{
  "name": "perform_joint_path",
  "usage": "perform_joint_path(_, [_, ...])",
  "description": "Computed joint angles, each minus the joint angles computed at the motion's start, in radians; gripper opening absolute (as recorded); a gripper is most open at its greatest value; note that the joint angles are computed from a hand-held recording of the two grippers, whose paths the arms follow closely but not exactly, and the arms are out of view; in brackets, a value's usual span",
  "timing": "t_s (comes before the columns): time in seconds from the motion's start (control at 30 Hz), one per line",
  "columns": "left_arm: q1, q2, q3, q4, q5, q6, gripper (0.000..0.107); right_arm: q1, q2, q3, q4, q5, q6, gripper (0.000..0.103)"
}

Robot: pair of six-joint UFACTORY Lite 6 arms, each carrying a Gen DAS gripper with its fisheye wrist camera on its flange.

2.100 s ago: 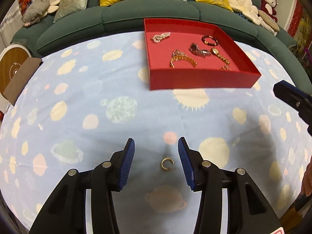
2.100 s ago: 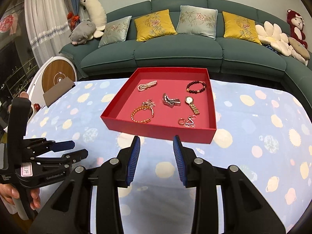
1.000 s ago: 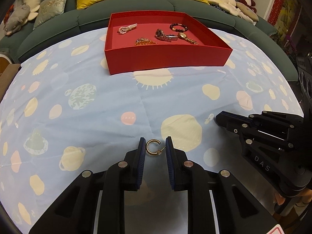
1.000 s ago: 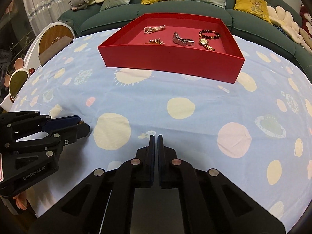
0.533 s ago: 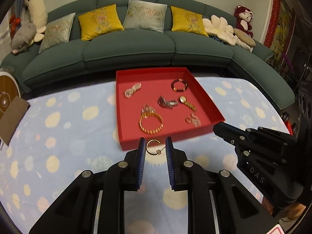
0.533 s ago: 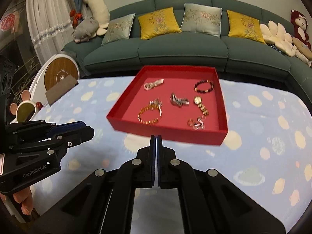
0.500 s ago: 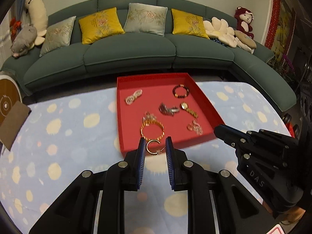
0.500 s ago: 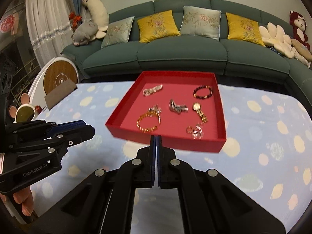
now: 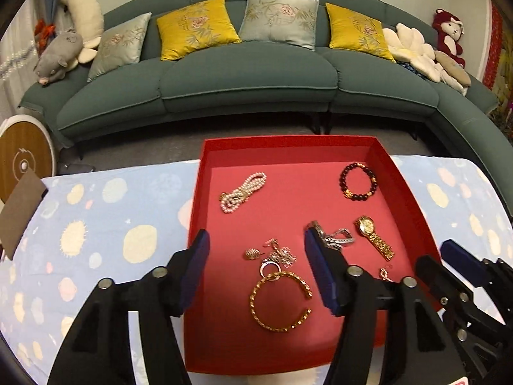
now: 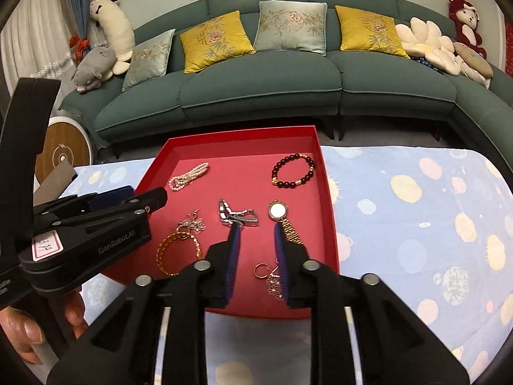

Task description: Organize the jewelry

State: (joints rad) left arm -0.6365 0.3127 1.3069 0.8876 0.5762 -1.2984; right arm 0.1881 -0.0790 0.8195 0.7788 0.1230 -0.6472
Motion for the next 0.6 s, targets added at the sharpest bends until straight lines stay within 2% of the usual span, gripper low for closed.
perform_joint_path(0.1, [-0.006, -0.005, -0.008, 0.052, 0.035, -0.037, 0.065, 0.001, -0.017, -0.015, -0.047, -0.023, 0.048, 0.049])
perform_joint_path(0.17, [-0.005, -0.019, -0.019, 0.052, 0.041, -0.031, 0.065, 0.002, -0.018, -0.012, -0.043, -0.02, 0.045, 0.05])
perform_joint_path(0.23, [-0.002, -0.033, -0.026, 0.044, 0.043, -0.021, 0.065, 0.009, -0.023, -0.008, -0.11, -0.017, 0.108, 0.051])
perform_joint_path(0.3, [-0.001, -0.052, -0.038, 0.027, 0.039, -0.001, 0.065, 0.015, -0.036, -0.011, -0.136, -0.015, 0.134, 0.057])
perform_joint_path(0.5, [-0.022, -0.121, -0.081, 0.034, 0.058, -0.03, 0.065, 0.028, -0.1, -0.036, -0.267, -0.003, 0.264, 0.059])
perform_joint_path(0.6, [-0.045, -0.169, -0.108, 0.039, 0.09, -0.053, 0.065, 0.019, -0.15, -0.058, -0.229, 0.023, 0.239, 0.06])
